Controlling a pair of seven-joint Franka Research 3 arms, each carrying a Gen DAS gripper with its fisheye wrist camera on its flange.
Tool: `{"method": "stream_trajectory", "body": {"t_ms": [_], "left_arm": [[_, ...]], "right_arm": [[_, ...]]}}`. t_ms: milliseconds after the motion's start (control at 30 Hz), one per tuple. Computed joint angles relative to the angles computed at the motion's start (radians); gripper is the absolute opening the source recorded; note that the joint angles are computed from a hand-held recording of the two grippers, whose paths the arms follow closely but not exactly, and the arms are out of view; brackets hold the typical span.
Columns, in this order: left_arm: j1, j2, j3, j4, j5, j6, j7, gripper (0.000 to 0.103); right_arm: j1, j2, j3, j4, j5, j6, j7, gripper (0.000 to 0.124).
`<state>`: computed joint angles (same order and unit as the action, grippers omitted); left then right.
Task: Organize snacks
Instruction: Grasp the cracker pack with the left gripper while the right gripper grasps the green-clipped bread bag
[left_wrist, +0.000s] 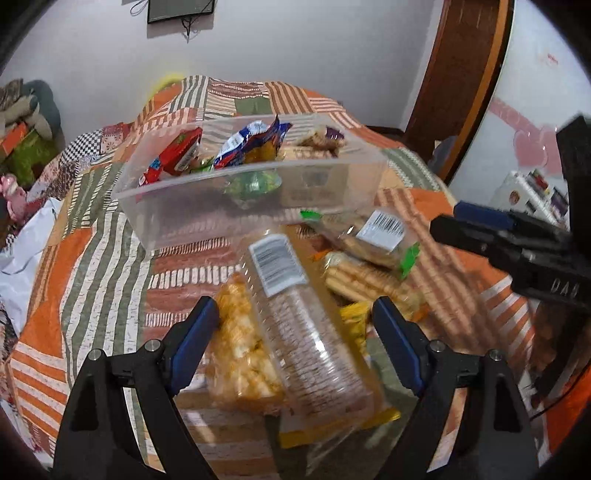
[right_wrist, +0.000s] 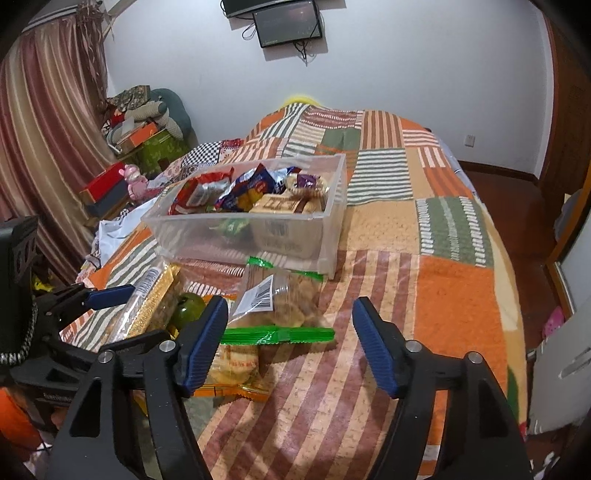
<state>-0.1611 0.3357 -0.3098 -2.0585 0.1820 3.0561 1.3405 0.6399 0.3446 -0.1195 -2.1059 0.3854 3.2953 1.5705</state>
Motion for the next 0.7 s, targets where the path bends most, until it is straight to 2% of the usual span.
{"method": "stream_trajectory", "body": {"t_ms": [33, 67, 133, 200, 300, 367, 433, 500, 600, 700], "left_arm": [[-0.022, -0.001, 0.029, -0.004, 0.026, 0.005, -0.024, 0.086], [-0.010, 0.003, 0.024, -0.008, 0.044, 0.007, -0.036, 0.086], [0.081, 0.009, -0.063, -0.031, -0.039, 0.028, 0.040, 0.084], [0.150, 0.013, -0.124, -0.043, -0.085, 0.036, 0.076, 0.078], [0.229, 0.022, -0.191, -0.055, -0.136, 0.049, 0.116, 0.074], [0.211, 0.020, -0.167, -0.057, -0.132, 0.055, 0.108, 0.073], [0.135, 0.014, -0.083, -0.055, -0.094, 0.066, 0.071, 0.072], [0.100, 0.015, -0.046, -0.051, -0.067, 0.078, 0.048, 0.071], [0.042, 0.017, 0.016, -0.045, -0.021, 0.099, 0.001, 0.070], [0.058, 0.024, 0.000, -0.036, 0.002, 0.101, -0.010, 0.070]], "right_arm": [[-0.011, 0.003, 0.012, 0.006, -0.001, -0.008, -0.001, 0.067], [-0.032, 0.011, 0.032, 0.016, -0.006, -0.018, -0.002, 0.068], [-0.045, 0.022, 0.046, 0.031, -0.016, -0.035, 0.002, 0.068], [-0.039, 0.034, 0.039, 0.048, -0.030, -0.052, 0.013, 0.072], [-0.018, 0.060, 0.012, 0.081, -0.057, -0.084, 0.039, 0.073], [-0.032, 0.075, 0.022, 0.104, -0.077, -0.107, 0.053, 0.073], [-0.051, 0.090, 0.037, 0.127, -0.095, -0.134, 0.066, 0.073], [-0.078, 0.104, 0.061, 0.148, -0.110, -0.155, 0.074, 0.073], [-0.068, 0.121, 0.045, 0.166, -0.144, -0.173, 0.107, 0.073], [-0.056, 0.128, 0.028, 0.172, -0.173, -0.176, 0.138, 0.073]]}}
